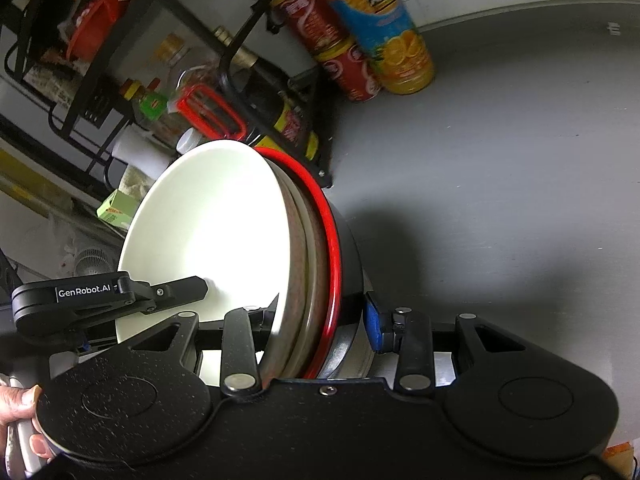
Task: Organize plates and bowls
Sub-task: 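Lift the red bowl stack with both grippers over the plate stack, then lower the red bowl stack onto the 'BAKERY' plate and open both grippers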
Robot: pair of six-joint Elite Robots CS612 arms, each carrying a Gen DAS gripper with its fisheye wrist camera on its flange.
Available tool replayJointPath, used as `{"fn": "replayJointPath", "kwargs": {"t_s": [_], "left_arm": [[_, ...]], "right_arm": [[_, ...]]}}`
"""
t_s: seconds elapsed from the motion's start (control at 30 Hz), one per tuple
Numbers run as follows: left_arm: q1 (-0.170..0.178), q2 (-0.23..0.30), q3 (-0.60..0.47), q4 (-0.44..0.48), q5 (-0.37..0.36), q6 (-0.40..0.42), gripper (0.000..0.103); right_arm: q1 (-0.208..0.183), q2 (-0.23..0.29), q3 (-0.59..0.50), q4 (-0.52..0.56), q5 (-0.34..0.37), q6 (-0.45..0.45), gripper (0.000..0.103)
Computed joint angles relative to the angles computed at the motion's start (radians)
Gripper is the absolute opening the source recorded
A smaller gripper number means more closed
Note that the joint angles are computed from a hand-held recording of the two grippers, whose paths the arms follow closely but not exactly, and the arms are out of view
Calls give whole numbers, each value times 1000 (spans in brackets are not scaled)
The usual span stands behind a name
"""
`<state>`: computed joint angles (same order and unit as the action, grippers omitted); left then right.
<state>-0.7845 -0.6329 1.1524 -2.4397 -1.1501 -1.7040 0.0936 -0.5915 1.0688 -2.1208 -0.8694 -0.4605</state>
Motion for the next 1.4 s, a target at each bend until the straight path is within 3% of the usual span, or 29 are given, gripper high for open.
{"fn": "replayJointPath", "kwargs": {"t_s": [0.33,0.83,1.2,1.4], "left_arm": [[5,-35,101,-61,-27,-38,26],[19,-51,173,-125,-89,-15,26],[18,-50,221,-207,-118,-8,28],[17,-47,238,-275,-105,47,29]], "right_arm": [[26,6,-7,26,-31,-2,37],[47,8,22,14,-75,67,37],[55,-8,81,-93,-92,128,37],[55,-14,107,-160,-106,188,37]]}}
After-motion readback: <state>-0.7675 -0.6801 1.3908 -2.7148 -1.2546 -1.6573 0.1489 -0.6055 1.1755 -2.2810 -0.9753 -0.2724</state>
